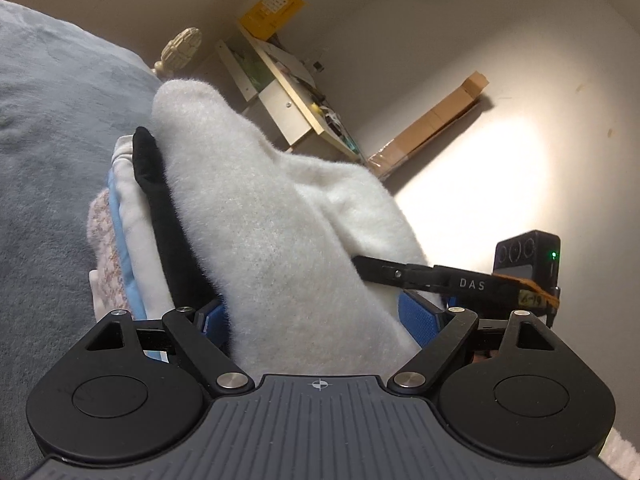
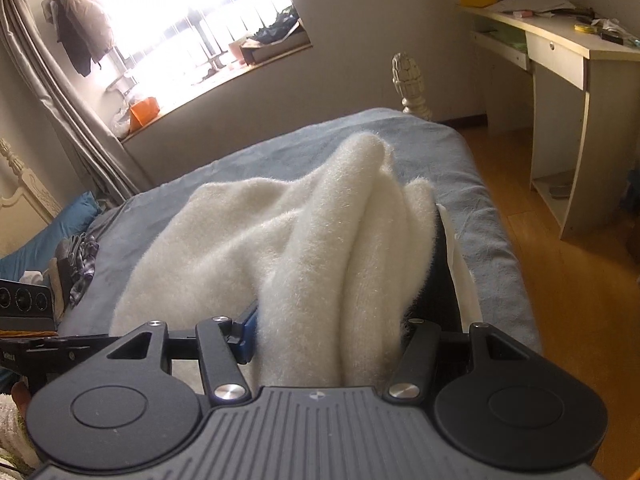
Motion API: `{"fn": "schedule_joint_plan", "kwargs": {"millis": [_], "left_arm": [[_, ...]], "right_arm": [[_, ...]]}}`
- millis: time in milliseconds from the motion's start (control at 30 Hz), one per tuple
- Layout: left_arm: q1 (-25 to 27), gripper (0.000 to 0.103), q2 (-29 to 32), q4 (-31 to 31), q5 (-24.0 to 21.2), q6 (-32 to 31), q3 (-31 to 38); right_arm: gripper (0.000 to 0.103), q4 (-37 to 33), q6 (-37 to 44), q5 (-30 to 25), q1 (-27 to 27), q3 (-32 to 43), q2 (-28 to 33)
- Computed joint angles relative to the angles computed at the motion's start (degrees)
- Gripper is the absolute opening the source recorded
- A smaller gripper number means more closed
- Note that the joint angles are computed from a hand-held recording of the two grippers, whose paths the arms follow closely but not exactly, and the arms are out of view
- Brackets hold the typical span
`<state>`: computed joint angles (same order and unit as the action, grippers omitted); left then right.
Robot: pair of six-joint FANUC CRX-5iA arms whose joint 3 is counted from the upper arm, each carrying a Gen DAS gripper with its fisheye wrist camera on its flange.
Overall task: Fold clothes
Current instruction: 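Carry the sweater with both tools and lower it onto the clothes stack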
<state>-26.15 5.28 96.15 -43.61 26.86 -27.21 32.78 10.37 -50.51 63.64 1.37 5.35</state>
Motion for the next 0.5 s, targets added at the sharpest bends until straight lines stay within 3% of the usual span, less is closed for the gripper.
{"fn": "schedule_joint_plan", "kwargs": {"millis": [167, 233, 367, 500], "left_arm": [[3.1, 0.087, 3.6, -0.7, -6.8, 2.4, 1.7], [4.0, 0.087, 5.5, -0.2, -8.9, 4.2, 3.4], [7.1, 0.087, 7.8, -1.9, -12.7, 8.1, 5.8], [8.0, 0.087, 9.4, -5.5, -12.5, 10.8, 9.0]], "right_arm": [[0.083, -4.4, 0.6, -3.3, -1.5, 3.1, 2.2], [0.084, -2.9, -2.3, -3.6, -1.4, 2.3, 1.9], [0.085, 6.4, -11.4, -6.7, 1.3, -1.7, -0.1], [0.087, 22.9, -33.6, -13.5, 6.4, -9.9, -4.2]]}}
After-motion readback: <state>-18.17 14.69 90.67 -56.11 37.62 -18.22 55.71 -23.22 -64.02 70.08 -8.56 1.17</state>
